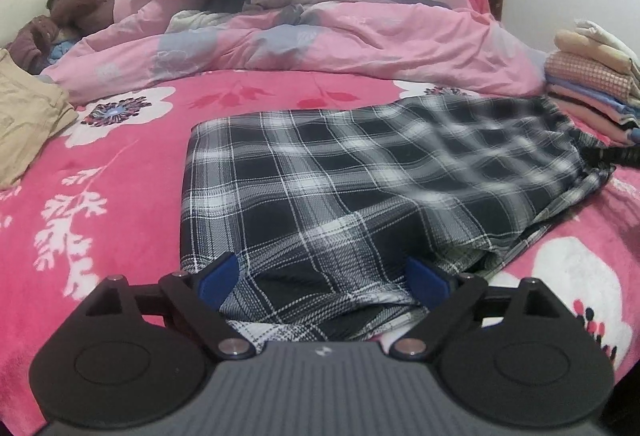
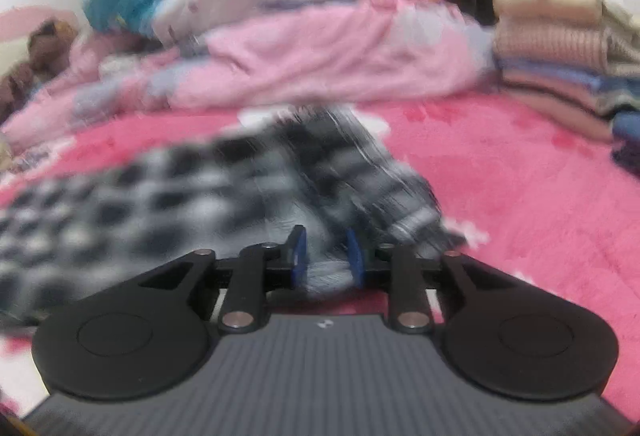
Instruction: Fold clothes
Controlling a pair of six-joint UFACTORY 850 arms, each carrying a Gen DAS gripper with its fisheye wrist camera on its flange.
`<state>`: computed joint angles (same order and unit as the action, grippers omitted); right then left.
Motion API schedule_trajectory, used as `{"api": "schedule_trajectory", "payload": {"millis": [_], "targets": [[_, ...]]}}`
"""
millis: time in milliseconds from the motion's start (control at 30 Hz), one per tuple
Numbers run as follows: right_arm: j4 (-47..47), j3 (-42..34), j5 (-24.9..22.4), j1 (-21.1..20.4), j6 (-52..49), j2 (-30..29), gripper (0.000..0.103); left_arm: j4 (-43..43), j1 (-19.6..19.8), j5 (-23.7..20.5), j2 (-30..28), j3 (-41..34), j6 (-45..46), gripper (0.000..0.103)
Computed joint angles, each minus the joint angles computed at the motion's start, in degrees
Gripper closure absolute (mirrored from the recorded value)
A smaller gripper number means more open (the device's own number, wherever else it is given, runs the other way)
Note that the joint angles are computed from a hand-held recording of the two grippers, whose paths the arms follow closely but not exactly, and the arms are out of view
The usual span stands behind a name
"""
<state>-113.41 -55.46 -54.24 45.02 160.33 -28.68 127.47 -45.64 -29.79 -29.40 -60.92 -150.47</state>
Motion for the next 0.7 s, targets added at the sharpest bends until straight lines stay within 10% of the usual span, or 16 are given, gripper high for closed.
{"api": "schedule_trajectory", "payload": {"millis": [367,700], "targets": [[-22.7,-12.0,15.0,3.5,-6.6,-9.7,0.05,5.9,0.9,0.4,2.0,2.5,-5.3,0.011],[-28.1,-10.2,13.8,3.0,2.0,-9.1,0.048,8.2,1.2,-1.8,5.9,3.2,-4.8,0.009]]}}
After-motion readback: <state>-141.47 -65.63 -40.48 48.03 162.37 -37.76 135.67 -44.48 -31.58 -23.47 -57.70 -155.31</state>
